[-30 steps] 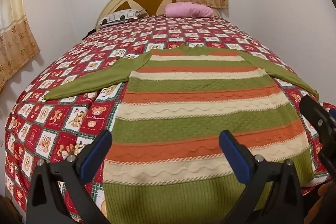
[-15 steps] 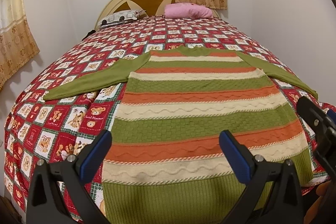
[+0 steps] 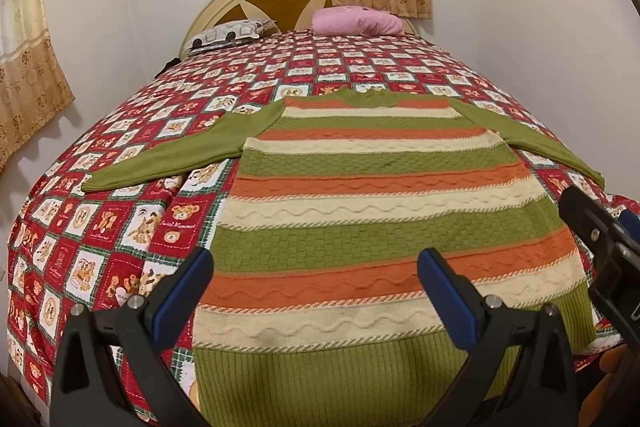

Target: Fold small clothes

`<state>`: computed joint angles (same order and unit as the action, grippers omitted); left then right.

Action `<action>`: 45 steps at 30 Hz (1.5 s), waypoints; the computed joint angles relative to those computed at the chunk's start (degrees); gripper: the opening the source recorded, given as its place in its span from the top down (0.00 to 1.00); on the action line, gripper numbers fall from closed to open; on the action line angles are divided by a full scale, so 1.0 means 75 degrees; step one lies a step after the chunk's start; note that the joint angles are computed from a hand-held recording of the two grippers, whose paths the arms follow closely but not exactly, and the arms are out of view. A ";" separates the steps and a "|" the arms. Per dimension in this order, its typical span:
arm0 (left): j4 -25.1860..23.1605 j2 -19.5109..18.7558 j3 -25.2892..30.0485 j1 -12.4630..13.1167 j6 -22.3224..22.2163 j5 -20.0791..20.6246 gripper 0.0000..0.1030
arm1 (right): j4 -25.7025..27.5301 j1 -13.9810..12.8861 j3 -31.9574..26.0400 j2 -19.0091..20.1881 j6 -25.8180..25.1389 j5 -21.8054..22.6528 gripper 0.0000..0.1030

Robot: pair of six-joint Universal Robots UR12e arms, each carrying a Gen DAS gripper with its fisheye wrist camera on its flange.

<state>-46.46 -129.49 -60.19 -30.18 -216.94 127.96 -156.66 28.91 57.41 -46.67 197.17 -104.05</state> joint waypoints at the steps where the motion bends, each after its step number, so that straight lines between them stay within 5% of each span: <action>1: 0.0004 0.0001 -0.0003 0.0000 -0.0002 -0.0004 0.00 | 0.0008 -0.0003 0.0004 -0.0005 0.0007 0.0006 0.01; 45: -0.0272 -0.0212 0.0234 0.0151 -0.0049 -0.0578 0.00 | 0.0503 -0.0085 -0.0261 0.0237 0.0158 0.0055 0.01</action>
<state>-48.50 -131.08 -58.44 -29.04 -217.30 123.62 -152.88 28.27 55.45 -44.89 198.36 -103.63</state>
